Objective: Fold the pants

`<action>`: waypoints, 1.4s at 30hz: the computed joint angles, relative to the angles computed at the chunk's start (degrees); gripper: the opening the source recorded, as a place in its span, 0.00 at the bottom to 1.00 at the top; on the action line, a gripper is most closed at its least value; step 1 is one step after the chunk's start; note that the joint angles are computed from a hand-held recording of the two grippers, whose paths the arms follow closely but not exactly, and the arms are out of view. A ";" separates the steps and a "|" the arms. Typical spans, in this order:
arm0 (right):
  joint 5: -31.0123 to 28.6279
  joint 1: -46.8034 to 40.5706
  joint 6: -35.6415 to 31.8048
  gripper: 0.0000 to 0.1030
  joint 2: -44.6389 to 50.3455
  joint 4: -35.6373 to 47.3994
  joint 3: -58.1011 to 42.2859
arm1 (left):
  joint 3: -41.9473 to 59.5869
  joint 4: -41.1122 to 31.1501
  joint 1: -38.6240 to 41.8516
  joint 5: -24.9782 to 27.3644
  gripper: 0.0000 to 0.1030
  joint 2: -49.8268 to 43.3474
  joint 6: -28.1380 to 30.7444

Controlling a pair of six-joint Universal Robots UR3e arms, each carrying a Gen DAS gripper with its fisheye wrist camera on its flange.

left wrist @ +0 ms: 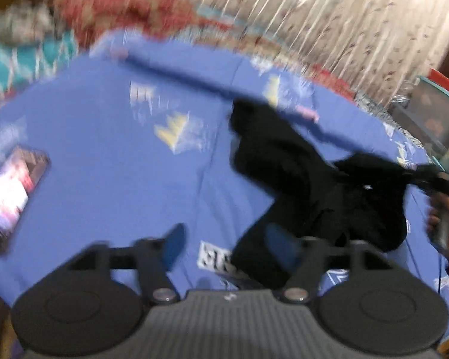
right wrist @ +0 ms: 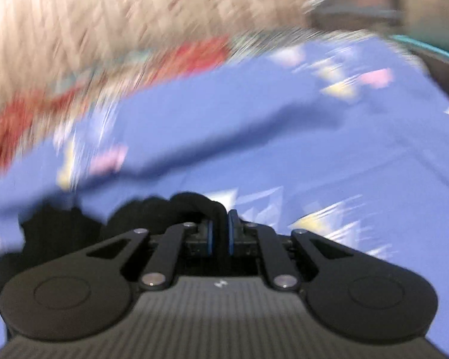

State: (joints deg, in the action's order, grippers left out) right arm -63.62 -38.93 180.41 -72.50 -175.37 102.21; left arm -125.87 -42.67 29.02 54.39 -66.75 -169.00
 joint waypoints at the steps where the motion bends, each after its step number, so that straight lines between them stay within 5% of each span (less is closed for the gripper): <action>1: 2.51 -3.83 0.81 0.11 -3.29 -1.96 3.68 | 1.15 -1.92 0.45 -1.82 0.78 -2.79 -0.20; 7: 20.14 -34.03 0.55 0.11 -21.58 5.21 20.67 | 6.46 -10.53 2.04 -17.05 0.82 -24.14 -6.46; 9: 24.24 -44.19 -3.14 0.10 -26.09 14.05 24.73 | 4.61 -4.34 1.50 -19.78 0.65 -29.85 -11.25; 11: 23.69 -49.99 -7.17 0.09 -28.67 22.49 27.04 | 3.29 2.21 0.00 -19.50 0.15 -33.30 -14.45; 16: 24.81 -56.85 -15.89 0.09 -33.72 40.64 29.00 | 1.15 1.24 2.32 -21.26 0.11 -25.70 -12.45; 19: 30.60 -60.19 -23.49 0.09 -41.26 53.84 29.02 | 1.89 -11.54 10.32 -26.32 0.11 -13.24 -5.44; 23: 39.16 -64.05 -39.82 0.09 -47.58 80.46 23.91 | 4.62 -48.11 28.91 -29.53 0.11 8.14 19.44; 25: 37.95 -66.69 -50.10 0.13 -51.20 91.12 23.62 | 6.40 -67.14 40.61 -27.01 0.11 16.00 33.92; 28: 30.25 -67.84 -55.12 0.13 -54.66 89.03 27.83 | 3.86 -74.10 48.93 -20.08 0.11 18.96 40.49; 31: 23.98 -69.52 -54.02 0.20 -59.21 80.69 33.93 | -3.83 -66.86 48.16 -11.63 0.13 21.66 36.42; 35: 26.57 -74.54 -55.34 0.43 -58.33 82.39 32.10 | -9.23 -57.42 43.36 -7.65 0.19 22.05 28.47; 39: 26.70 -63.69 -42.38 0.49 -48.92 60.24 29.42 | -8.72 -59.88 43.99 -7.81 0.21 23.94 29.81; 42: 18.46 -46.56 -31.59 0.58 -34.37 40.69 22.99 | -8.52 -58.52 42.73 -7.92 0.21 24.16 27.34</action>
State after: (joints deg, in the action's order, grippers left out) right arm -45.16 -85.49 148.83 -106.87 -134.68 125.19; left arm -134.40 -101.19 71.75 46.47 -42.60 -141.66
